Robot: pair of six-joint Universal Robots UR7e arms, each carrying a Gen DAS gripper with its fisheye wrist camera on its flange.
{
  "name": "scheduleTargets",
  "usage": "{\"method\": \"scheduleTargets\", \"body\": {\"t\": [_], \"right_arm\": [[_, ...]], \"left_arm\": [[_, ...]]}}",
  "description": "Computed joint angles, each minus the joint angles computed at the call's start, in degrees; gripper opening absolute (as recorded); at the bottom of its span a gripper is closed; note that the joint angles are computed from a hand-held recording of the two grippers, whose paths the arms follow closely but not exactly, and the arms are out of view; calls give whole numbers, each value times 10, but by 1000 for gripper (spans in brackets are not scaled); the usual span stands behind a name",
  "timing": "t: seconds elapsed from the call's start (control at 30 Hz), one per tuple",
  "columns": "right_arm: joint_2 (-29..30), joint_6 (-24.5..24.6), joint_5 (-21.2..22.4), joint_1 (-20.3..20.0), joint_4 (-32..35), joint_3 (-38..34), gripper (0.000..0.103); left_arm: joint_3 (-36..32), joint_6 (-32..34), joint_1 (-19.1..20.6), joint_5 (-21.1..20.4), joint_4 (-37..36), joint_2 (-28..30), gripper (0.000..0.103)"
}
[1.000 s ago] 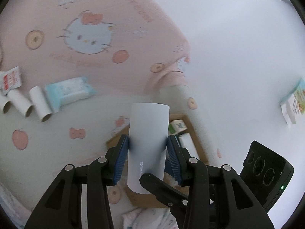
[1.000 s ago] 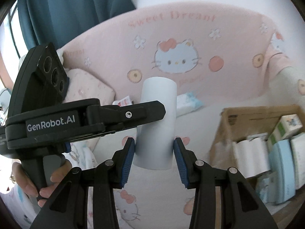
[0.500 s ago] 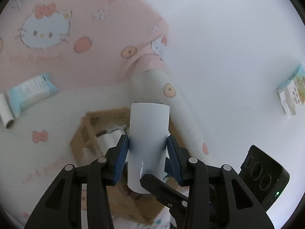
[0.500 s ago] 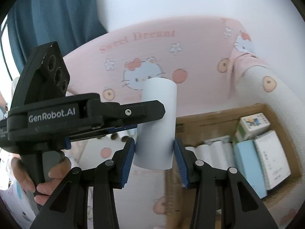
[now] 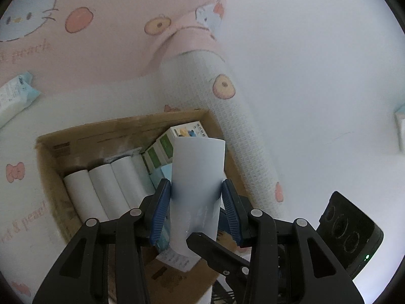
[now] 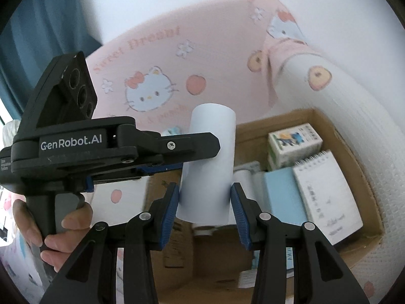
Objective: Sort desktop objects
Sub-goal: 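Lift the held white tube and carry it over the cardboard box, then lower the tube into the box and open both grippers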
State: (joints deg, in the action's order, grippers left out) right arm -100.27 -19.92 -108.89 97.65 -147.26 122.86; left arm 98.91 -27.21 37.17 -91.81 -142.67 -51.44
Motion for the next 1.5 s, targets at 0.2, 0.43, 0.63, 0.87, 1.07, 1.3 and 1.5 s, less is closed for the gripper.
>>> {"method": "scheduleTargets", "body": {"t": [0.2, 0.43, 0.63, 0.87, 1.07, 1.3, 1.5], "right_arm": [[20, 11, 16, -38, 76, -34, 40], [65, 9, -2, -45, 145, -77, 40], [109, 23, -40, -42, 196, -112, 40], [135, 21, -110, -24, 197, -120, 40], [154, 8, -185, -8, 175, -111, 40], [121, 18, -165, -14, 174, -122, 40], [96, 26, -182, -7, 177, -123, 40]], "left_arm": [[-28, -17, 17, -8, 44, 38, 45], [-43, -37, 33, -1, 71, 55, 45], [-60, -56, 46, -1, 98, 74, 45], [-67, -67, 52, -14, 102, 85, 45], [-78, -62, 50, -14, 131, 97, 45], [-66, -45, 48, -30, 127, 91, 45], [-52, -64, 49, -38, 113, 83, 36]]}}
